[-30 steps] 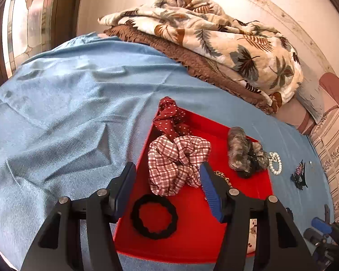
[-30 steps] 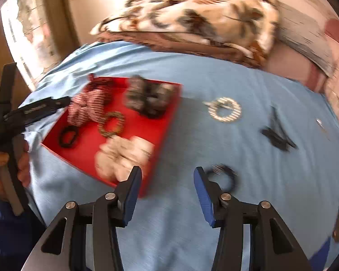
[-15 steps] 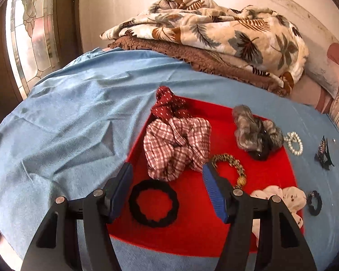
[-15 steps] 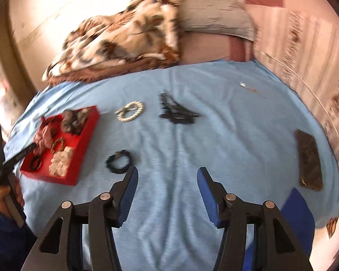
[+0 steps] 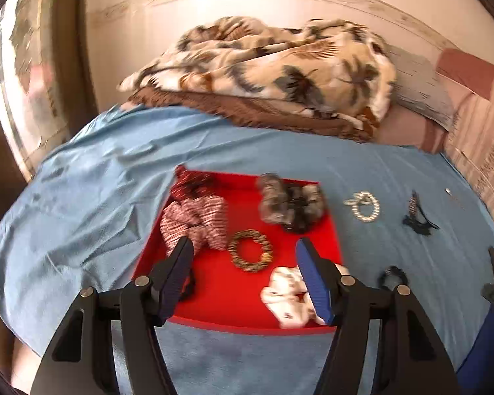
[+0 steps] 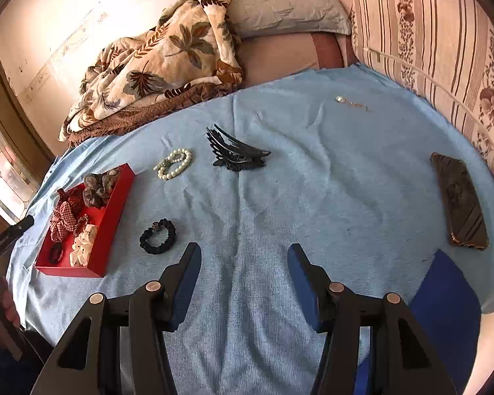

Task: Organize jewelry
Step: 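Lift both tools away from the red tray, then move the left tool toward the pearl bracelet, then grasp the green-bead pearl bracelet with the left tool while the right grasps the black claw clip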

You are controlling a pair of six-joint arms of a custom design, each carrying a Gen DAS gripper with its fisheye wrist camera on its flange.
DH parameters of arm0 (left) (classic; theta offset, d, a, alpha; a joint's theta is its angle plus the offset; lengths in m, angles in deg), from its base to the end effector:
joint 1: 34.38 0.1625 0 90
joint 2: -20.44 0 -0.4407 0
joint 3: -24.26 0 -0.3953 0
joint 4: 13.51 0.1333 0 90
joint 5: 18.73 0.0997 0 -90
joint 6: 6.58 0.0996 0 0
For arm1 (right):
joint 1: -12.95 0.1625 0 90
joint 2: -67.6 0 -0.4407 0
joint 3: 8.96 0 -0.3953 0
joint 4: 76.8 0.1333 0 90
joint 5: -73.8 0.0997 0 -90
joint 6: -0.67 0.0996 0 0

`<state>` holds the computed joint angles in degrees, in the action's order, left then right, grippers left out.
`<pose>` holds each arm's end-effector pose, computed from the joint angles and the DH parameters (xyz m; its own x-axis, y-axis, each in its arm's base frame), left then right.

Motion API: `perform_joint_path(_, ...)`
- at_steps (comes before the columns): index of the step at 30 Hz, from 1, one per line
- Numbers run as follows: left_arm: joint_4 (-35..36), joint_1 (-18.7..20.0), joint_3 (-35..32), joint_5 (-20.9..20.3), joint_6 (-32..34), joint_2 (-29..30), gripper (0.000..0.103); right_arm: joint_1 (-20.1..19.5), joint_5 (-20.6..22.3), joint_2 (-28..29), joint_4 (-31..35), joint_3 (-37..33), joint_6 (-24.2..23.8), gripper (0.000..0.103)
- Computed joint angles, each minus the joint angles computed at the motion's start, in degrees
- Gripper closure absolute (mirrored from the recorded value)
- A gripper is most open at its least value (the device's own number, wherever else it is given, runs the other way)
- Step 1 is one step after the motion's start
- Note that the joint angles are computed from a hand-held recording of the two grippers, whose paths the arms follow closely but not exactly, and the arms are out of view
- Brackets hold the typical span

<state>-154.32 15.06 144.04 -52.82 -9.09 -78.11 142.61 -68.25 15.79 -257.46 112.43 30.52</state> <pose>-0.1074 -0.4573 0.4558 -0.7158 0.0249 -0.6979 0.5347 0.6624 -0.5247 0.3775 -0.3696 0.1171 -0.8640 0.2065 0.4591 -0.1908 0.7097 -0.6782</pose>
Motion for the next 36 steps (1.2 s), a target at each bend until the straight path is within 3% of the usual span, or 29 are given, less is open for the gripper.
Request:
perform_joint_path(6,4.47,-2.34,-2.05,-2.46,-1.79,3.83,0.037,-1.95,1.66,-0.56,-3.19,1.63,-1.76,0.044)
perform_joint_path(10,7.82,-1.52,-6.12,-7.03,-3.59,9.44,0.037,-3.76,3.86,-1.05,-4.89,2.06,-3.70,0.044)
perform_joint_path(18,9.00,2.13,-14.42,-11.28,-4.27,21.97,0.037,-8.59,8.13,0.72,-6.23,-1.75,-14.12,0.044)
perform_joint_path(22,10.13,4.49,-18.73,-12.18,-4.80,27.61,0.051,-11.09,9.51,2.04,-6.34,-4.47,-18.33,0.044)
perform_joint_path(26,10.65,6.93,-22.53,-11.56,-4.79,33.01,0.053,-13.37,11.35,3.06,-7.20,-6.86,-22.36,0.037)
perform_joint_path(32,11.90,10.23,-26.89,-14.70,-7.52,37.69,0.058,-15.44,12.09,6.02,-6.60,-12.14,-29.71,0.034)
perform_joint_path(34,9.29,10.10,-26.28,-13.69,-6.81,38.17,0.058,-15.92,12.81,7.14,-6.39,-13.88,-32.00,0.032)
perform_joint_path(36,10.17,10.46,-26.86,-16.00,-7.02,38.62,0.058,-16.32,13.18,8.40,-6.23,-15.62,-34.25,0.031)
